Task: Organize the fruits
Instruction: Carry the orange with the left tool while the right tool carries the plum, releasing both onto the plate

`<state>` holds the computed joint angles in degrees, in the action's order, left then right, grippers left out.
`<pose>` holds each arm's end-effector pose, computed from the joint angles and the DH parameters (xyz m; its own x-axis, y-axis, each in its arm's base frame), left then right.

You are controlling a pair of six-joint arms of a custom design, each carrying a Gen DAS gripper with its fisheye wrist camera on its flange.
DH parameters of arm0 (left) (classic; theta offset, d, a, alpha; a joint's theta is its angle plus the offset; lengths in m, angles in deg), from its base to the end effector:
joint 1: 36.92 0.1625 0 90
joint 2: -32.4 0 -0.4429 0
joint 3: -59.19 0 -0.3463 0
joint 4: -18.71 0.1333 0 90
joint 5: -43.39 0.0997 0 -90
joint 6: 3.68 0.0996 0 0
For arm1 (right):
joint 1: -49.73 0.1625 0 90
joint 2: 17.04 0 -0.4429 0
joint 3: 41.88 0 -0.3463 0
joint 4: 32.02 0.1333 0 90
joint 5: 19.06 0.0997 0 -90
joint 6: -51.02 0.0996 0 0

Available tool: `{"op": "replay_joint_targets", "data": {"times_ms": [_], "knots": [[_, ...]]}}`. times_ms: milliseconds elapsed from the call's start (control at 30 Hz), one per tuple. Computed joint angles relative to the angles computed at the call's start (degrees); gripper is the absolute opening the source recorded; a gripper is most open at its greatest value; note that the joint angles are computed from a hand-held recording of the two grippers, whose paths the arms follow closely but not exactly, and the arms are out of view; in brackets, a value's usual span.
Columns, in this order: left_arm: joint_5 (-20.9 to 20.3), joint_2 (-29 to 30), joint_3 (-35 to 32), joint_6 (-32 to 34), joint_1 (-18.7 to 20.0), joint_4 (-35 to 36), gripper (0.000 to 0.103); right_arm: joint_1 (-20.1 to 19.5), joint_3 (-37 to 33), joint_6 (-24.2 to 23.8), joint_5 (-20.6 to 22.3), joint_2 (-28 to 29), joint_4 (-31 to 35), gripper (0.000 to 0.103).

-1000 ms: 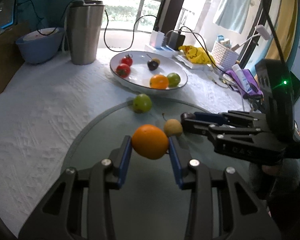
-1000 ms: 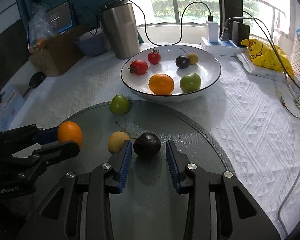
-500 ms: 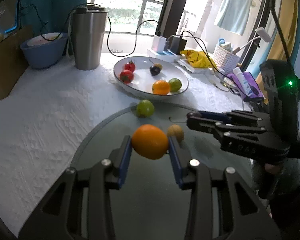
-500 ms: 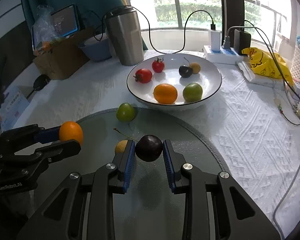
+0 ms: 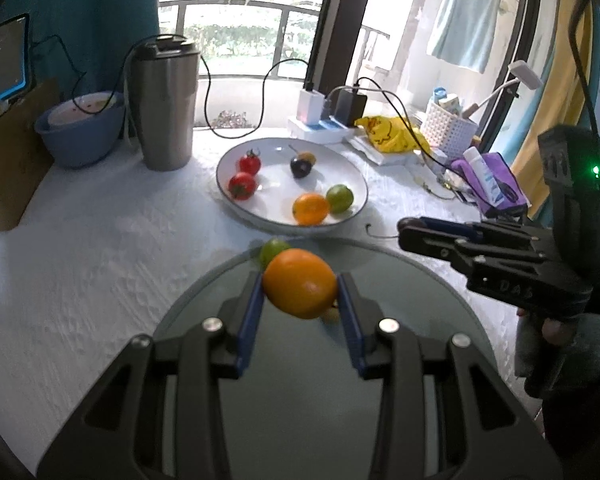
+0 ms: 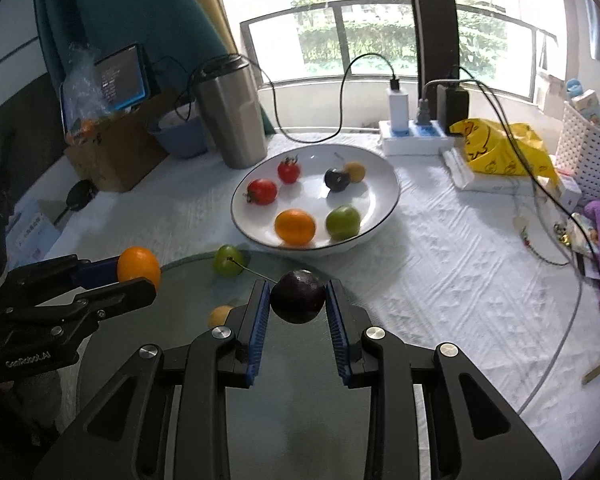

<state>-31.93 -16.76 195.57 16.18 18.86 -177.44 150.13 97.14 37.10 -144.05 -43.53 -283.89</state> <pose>-0.1118 -0.4464 0.0929 -0.6151 0.7134 -0.3357 0.7878 0.5739 -0.2237 0.1454 -0.3704 0.0626 -0.8301 0.1176 0.5452 -0.3269 0.6894 -0.6464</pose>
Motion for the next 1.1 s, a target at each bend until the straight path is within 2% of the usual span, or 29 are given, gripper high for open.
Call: {"op": "replay_joint_targets", "data": {"times_ms": [267, 600, 1100], "knots": [[0.43, 2.04, -3.88, 0.09, -0.77, 0.87, 0.039, -1.24, -0.07, -1.68, 0.83, -2.83, 0.37, 0.031], [1.22, 7.02, -10.44, 2.75, -0.01, 1.08, 0.039, -3.29, -3.18, -4.09, 1.63, -6.17, 5.40, 0.031], [-1.18, 12.12, -19.99, 0.96, 2.52, 9.02, 0.038, -7.82, -10.55, -4.69, 2.86, -7.19, 14.82, 0.031]]}}
